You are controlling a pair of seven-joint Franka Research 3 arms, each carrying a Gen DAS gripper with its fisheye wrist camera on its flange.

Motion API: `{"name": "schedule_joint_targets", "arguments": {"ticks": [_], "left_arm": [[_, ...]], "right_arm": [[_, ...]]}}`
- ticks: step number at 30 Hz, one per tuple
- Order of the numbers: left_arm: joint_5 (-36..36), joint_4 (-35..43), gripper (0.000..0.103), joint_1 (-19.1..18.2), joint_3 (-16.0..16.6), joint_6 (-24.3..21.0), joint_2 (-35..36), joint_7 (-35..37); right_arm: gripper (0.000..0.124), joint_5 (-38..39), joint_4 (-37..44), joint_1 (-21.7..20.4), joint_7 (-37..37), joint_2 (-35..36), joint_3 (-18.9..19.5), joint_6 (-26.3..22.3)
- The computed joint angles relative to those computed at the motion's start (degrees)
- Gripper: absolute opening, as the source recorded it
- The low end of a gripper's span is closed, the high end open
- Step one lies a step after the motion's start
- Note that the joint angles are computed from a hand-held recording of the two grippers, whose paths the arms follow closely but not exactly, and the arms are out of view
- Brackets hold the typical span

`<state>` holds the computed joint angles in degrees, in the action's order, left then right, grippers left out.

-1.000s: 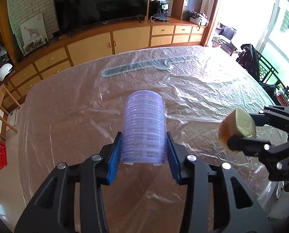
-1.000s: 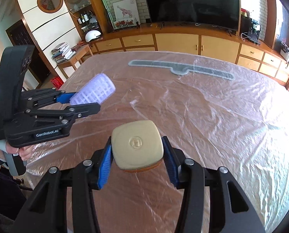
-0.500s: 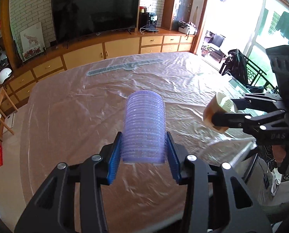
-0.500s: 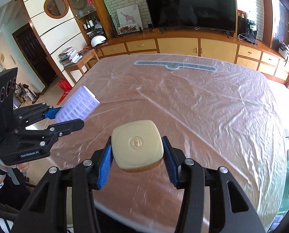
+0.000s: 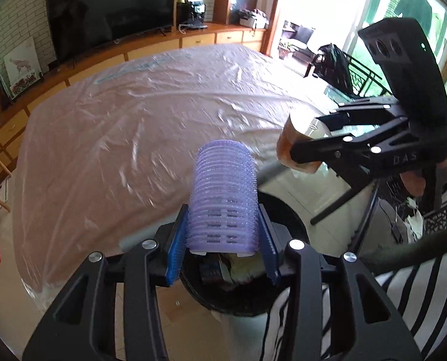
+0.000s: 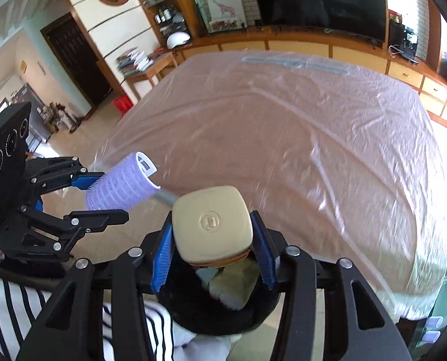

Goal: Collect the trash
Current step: 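Carry the hair roller in the left gripper and cream container in the right gripper to the bin, then open both grippers over the bin, releasing the roller and the container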

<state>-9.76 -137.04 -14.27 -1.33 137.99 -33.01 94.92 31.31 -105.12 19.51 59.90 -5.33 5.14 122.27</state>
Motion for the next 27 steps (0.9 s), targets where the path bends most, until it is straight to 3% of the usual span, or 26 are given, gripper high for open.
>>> {"name": "schedule_joint_targets", "arguments": {"ticks": [9, 18, 19, 22, 23, 24, 27], "left_arm": [[-0.5, -4.3, 0.044, -0.9, -1.3, -3.7, -0.5, -1.3], [0.4, -5.5, 0.045, -0.8, -3.1, -1.0, 4.6, -4.3], [0.2, -5.6, 0.047, -1.0, -3.0, -0.2, 5.2, -4.3], [0.7, -5.8, 0.073, -0.5, -3.5, 0.9, 5.7, -5.7], [0.9, -5.9, 0.074, -0.4, -3.7, 1.2, 5.6, -6.2], [1.0, -5.9, 0.074, -0.3, -3.6, 1.3, 5.4, -6.6], [0.0, -5.5, 0.074, -0.5, -2.5, 1.3, 4.3, -7.2]], "right_arm": [[0.047, -4.3, -6.8, 0.1, -0.1, -2.2, 0.4, -2.0], [0.047, -6.6, -11.0, 0.6, 2.4, -1.3, 0.8, 0.4], [0.048, -6.3, -11.1, 0.6, 2.8, -1.1, 0.7, 0.5], [0.059, -5.4, -11.0, 0.4, 4.6, -0.8, 0.4, -0.5], [0.069, -5.2, -10.8, 0.3, 5.4, -0.9, 0.3, -0.6], [0.072, -4.3, -10.7, 0.0, 5.8, -1.3, 0.0, -0.7], [0.072, -3.6, -10.4, -0.2, 5.8, -2.2, -0.2, 0.1]]}}
